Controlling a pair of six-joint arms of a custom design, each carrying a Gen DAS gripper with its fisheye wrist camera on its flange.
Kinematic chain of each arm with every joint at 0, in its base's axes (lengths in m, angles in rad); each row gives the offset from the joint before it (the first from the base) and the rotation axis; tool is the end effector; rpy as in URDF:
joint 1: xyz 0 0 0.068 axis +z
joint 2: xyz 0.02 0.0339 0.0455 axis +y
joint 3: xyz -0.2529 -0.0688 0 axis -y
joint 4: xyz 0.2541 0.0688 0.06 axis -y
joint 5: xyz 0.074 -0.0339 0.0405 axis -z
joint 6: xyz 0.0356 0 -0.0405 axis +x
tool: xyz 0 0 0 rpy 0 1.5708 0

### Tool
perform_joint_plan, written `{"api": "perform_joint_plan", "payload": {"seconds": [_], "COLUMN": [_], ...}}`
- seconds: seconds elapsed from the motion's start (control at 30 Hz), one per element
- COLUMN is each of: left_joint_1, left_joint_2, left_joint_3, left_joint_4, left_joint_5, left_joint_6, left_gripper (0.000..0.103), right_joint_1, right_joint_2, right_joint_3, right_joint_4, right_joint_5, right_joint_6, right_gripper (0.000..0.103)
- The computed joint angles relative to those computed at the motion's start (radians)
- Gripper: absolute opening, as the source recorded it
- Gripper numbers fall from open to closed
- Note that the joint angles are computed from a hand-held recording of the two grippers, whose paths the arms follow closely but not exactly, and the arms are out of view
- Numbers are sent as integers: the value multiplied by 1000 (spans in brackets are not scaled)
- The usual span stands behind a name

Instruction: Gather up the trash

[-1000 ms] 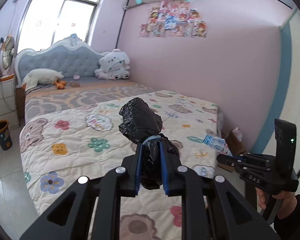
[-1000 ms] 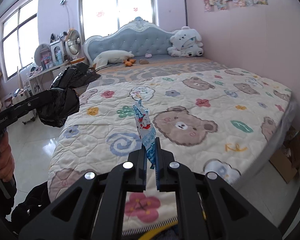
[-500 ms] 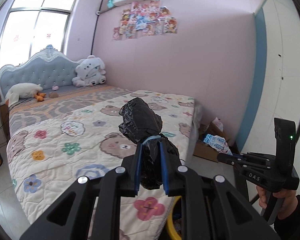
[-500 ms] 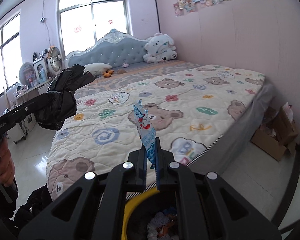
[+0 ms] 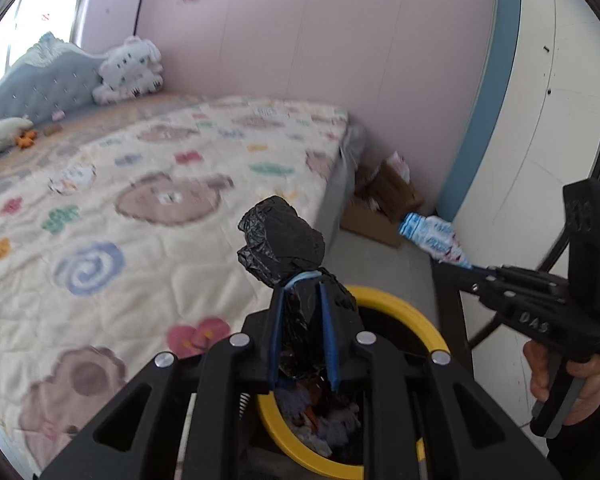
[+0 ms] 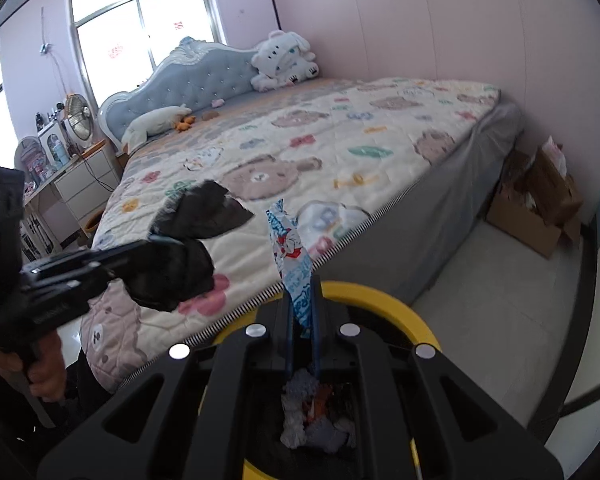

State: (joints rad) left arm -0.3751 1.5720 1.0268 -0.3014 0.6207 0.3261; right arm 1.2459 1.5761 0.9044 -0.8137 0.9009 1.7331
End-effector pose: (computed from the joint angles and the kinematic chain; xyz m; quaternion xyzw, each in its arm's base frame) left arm 0.3059 -0.1427 0.2088 0.4074 0.7992 -0.2938 0.3302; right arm 0.1113 0.2430 0.1595 0.2350 0.8684 0.0030 0.4367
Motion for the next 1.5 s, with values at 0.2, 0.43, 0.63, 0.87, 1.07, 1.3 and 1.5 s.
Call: {"api": "perform_joint_plan", "payload": {"seconds": [0.2, 0.43, 0.63, 0.87, 1.07, 1.3, 1.5], "left_joint_1": [-40, -44, -20, 34, 126, 273, 383], "left_joint_2": [84, 81, 73, 50, 41, 81, 141], "left_joint_3": [14, 5, 12, 29, 49, 105, 152], "left_joint_4": [-24, -28, -45, -68, -75, -73, -31], "left_joint_5": [-13, 0, 30, 62, 86, 84, 58], "left_joint_6": [10, 11, 11, 19, 25, 20, -10], "left_gripper": [18, 24, 33, 34, 34, 34, 33], "right_joint_1": [5, -12, -18, -22, -98, -244, -323], "right_joint_2": [-17, -34, -33, -48, -24, 140, 362], "right_joint_3": [-84, -117, -104, -62, -18, 117, 370], "right_joint_4": [86, 130, 79, -10, 119, 405, 473], "right_joint_5": [-45, -59, -58, -35, -43, -136, -194], "right_joint_6": [24, 15, 55, 75, -146, -517, -705], "right_gripper": [7, 22, 31, 31, 31, 31, 31]}}
